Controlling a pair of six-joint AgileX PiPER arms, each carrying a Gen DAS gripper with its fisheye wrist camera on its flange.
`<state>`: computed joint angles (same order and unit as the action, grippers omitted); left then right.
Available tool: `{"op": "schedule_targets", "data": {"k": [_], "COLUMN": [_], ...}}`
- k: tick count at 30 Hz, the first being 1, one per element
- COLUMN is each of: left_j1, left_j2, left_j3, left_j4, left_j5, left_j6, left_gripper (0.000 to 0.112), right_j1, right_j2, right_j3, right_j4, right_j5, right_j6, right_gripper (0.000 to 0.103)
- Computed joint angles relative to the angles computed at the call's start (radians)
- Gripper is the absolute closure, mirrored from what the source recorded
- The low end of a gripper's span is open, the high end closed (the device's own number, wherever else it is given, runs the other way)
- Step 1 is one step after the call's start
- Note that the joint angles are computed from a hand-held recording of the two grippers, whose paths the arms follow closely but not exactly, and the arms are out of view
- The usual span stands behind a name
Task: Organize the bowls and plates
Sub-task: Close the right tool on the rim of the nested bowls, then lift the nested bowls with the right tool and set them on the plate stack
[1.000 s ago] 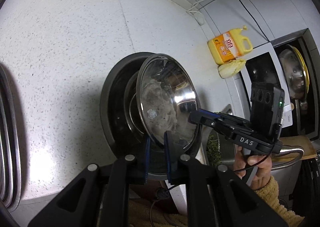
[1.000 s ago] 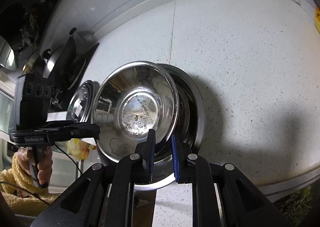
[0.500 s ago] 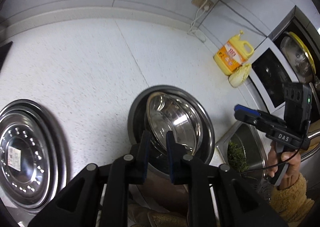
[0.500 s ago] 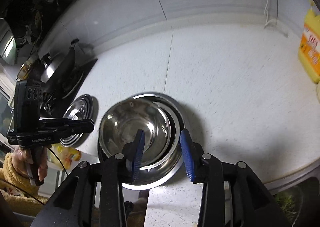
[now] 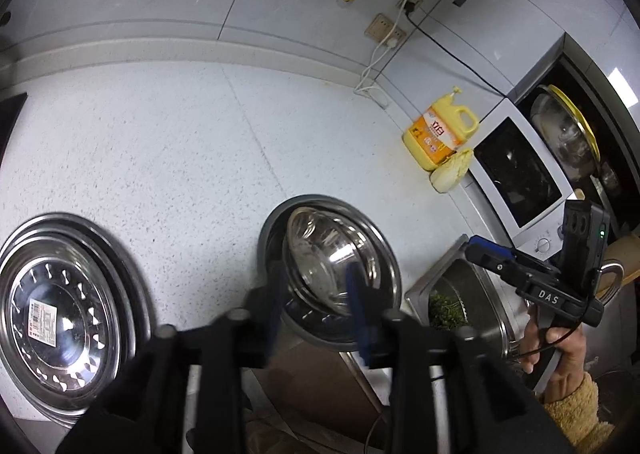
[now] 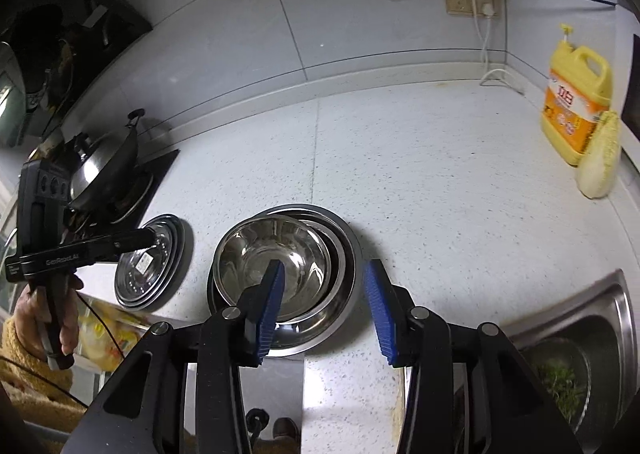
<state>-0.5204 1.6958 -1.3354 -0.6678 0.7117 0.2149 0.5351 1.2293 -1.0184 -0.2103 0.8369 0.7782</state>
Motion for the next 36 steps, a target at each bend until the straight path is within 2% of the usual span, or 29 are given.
{"op": "schedule_targets", "data": {"k": [3, 7, 9, 15, 22, 27, 28, 31, 36], "left_j1": [0.015, 0.015, 0.000, -0.030, -0.052, -0.058, -0.051, -0.039, -0.015], "left_j2": [0.036, 0.112, 0.144, 0.231, 0.302, 0.343, 0.349, 0.373, 0.392], "left_j3": [0.013, 0.010, 0.000, -0.056, -0.098, -0.117, -0.112, -0.123, -0.129], "left_j4": [-0.038, -0.059, -0.019, 0.018, 0.075, 0.038, 0.003, -0.078, -0.161], "left_j5": [-0.006, 0.006, -0.009, -0.016, -0.015, -0.024, -0.026, -0.018, -0.005], "left_j6": [0.025, 0.000, -0.048, -0.150, -0.262, -0.251, -0.219, -0.164, -0.092], "left_gripper": [0.081, 0.081, 0.081, 0.081, 0.081, 0.084, 0.090, 0.097, 0.097], "right_j1": [0.031, 0.024, -0.001, -0.129, -0.272, -0.316, -0.321, -0.326, -0.340], "right_j2": [0.031, 0.065, 0.085, 0.148, 0.227, 0.286, 0.294, 0.314, 0.349], "right_j3": [-0.015, 0.002, 0.016, 0.050, 0.076, 0.066, 0.066, 0.063, 0.067], "right_j4": [-0.027, 0.006, 0.033, 0.149, 0.353, 0.452, 0.467, 0.498, 0.570], "right_j5": [0.024, 0.014, 0.001, -0.056, -0.103, -0.096, -0.098, -0.106, -0.119], "right_j6": [0.056, 0.029, -0.012, -0.212, -0.491, -0.641, -0.660, -0.700, -0.757], "right_gripper": [0.064, 0.064, 0.064, 0.064, 0.064, 0.064, 0.065, 0.069, 0.076]}}
